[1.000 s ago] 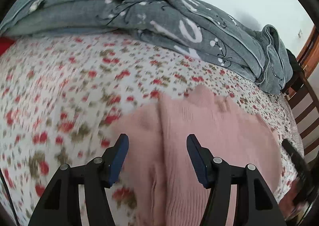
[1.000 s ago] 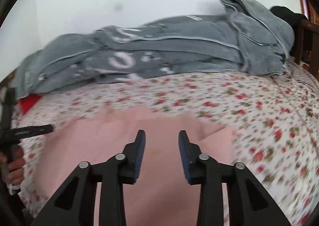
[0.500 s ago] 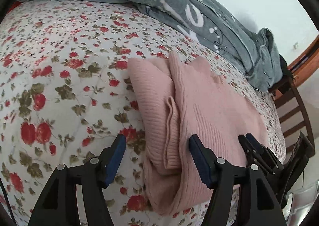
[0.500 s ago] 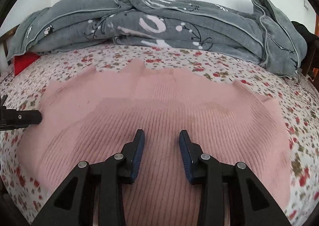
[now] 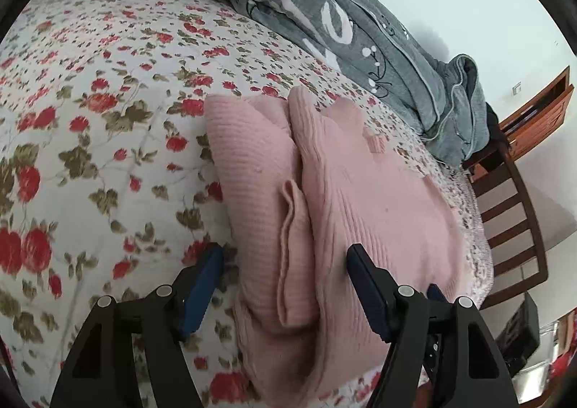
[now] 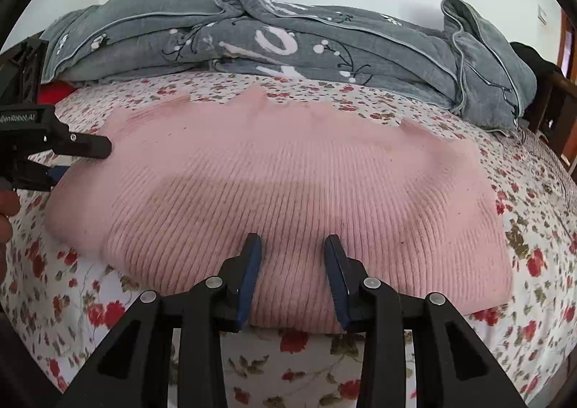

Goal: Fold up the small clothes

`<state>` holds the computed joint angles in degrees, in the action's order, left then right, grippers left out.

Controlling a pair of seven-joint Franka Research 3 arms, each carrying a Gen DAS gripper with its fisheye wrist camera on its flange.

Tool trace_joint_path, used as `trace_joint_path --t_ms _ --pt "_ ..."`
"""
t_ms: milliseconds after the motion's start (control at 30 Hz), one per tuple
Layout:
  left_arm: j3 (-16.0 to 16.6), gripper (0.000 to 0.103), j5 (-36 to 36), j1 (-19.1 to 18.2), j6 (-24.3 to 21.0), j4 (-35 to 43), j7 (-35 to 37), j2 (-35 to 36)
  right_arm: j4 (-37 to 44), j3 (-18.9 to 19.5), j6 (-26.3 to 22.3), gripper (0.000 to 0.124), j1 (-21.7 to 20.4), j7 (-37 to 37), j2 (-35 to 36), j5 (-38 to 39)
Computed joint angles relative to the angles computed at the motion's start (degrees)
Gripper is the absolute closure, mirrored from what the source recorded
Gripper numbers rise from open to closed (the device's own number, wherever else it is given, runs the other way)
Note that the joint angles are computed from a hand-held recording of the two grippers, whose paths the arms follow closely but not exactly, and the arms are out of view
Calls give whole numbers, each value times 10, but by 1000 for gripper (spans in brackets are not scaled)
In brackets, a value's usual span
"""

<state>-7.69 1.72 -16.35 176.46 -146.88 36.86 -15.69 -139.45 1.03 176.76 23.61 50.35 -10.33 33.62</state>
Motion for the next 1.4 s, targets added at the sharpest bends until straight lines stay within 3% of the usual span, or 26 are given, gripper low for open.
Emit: trace_joint_path --t_ms 67,133,167,233,333,400,467,500,633,833,1033,1133,1300,1400 --pt "-40 33 38 43 -20 18 -34 9 -1 1 19 86 5 -5 7 1" --pt "-48 35 58 52 -54 36 -46 14 7 -33 28 86 48 -63 13 51" --pt "-53 40 70 56 -72 46 -53 16 15 -54 22 85 70 -105 16 89" --pt "-40 64 54 38 -88 56 -43 17 29 -69 -7 86 79 -158 16 143" --pt "-34 79 38 31 -103 65 -53 10 31 -64 -29 86 68 -200 8 177" --pt "-37 80 44 32 -133 82 -54 5 35 -90 -101 85 72 -287 -16 240" --pt "-41 80 48 34 -155 96 -62 0 45 -145 -233 85 68 -382 -45 312" --pt "-43 80 48 33 -169 107 -66 -1 49 -156 -270 85 56 -411 -52 341" --pt "-61 80 72 38 -215 158 -97 4 55 -182 -271 72 25 -518 -81 482" --pt "-101 81 165 28 -334 315 -154 78 119 -181 -280 71 -49 -468 -34 467" --pt "-107 81 236 -33 -435 510 -169 218 171 -182 -328 71 -111 -489 25 493" --pt "-98 81 246 -77 -483 636 -145 320 186 -174 -347 71 -142 -450 54 467" --pt "-79 80 223 -140 -554 833 -78 477 216 -172 -467 71 -200 -399 87 449" --pt "-70 74 195 -155 -556 871 -33 513 220 -153 -472 71 -222 -380 94 439"
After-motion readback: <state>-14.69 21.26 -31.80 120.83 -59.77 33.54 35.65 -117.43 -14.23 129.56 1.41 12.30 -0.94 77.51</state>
